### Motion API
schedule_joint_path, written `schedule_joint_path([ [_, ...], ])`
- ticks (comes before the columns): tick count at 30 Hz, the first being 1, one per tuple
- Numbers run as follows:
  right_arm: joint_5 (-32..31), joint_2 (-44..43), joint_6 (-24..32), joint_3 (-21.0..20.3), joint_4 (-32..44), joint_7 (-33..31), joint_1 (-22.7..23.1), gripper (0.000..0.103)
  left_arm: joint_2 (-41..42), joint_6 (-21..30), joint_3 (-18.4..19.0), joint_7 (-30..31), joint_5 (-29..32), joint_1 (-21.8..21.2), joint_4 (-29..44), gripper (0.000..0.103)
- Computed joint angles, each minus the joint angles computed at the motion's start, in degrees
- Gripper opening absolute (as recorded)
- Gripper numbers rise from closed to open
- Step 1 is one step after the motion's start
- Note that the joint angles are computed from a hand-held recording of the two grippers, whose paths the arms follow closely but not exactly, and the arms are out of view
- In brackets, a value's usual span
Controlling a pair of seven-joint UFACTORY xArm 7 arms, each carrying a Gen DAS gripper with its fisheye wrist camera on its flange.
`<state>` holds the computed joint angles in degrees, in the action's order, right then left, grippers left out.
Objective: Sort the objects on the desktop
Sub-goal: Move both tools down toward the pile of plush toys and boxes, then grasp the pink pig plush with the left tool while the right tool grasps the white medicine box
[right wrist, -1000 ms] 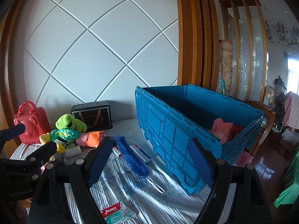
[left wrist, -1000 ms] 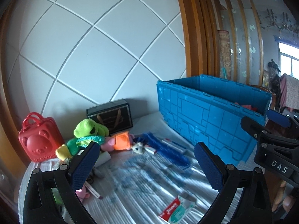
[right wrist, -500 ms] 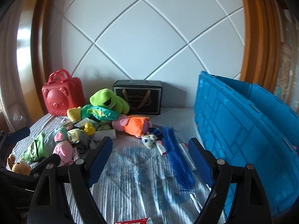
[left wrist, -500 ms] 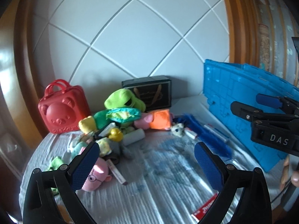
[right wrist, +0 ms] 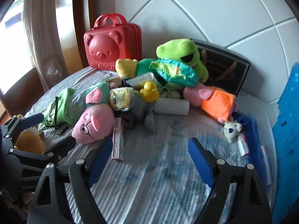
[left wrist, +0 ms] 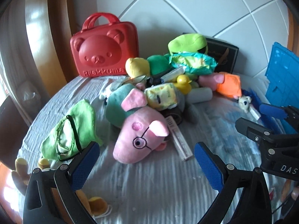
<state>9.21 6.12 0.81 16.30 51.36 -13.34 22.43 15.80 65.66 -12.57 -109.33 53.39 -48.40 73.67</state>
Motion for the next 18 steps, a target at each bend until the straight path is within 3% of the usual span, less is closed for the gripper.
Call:
schedule_joint_path([
  [6,-14.8,6.1,-1.2,-10.7,3.0,12.9,9.0,0.083,1.2,-9.6,1.9,2.0,0.1,4.3,-4.1,0.102],
  [11,-18.9,9.1,-0.8,-12.9,5.6,17.5,10.9,0.083,3.2,-15.7,3.8,4.1,1.3,6.4,-4.5,0.102],
  [14,-19.8,10.6,-0.2,-11.9,7.2,18.0,10.5,0.083,4.1,-17.9,4.6,6.3,0.7,7.1,-4.4,0.102],
  [16,-20.5,11.8,0.3,-11.5,8.1,17.9,10.7,0.083,3.9,-20.9,5.1,7.2,0.5,7.9,-5.7,0.093],
  [17,-20.8,12.4,0.7,-11.4,8.6,17.9,10.8,0.083,3.5,-23.9,5.4,6.8,1.0,8.5,-6.9,0.083],
  [18,-21.1,13.1,1.1,-11.5,9.2,18.0,11.2,0.083,3.1,-25.6,5.7,6.5,1.5,8.6,-7.8,0.082],
])
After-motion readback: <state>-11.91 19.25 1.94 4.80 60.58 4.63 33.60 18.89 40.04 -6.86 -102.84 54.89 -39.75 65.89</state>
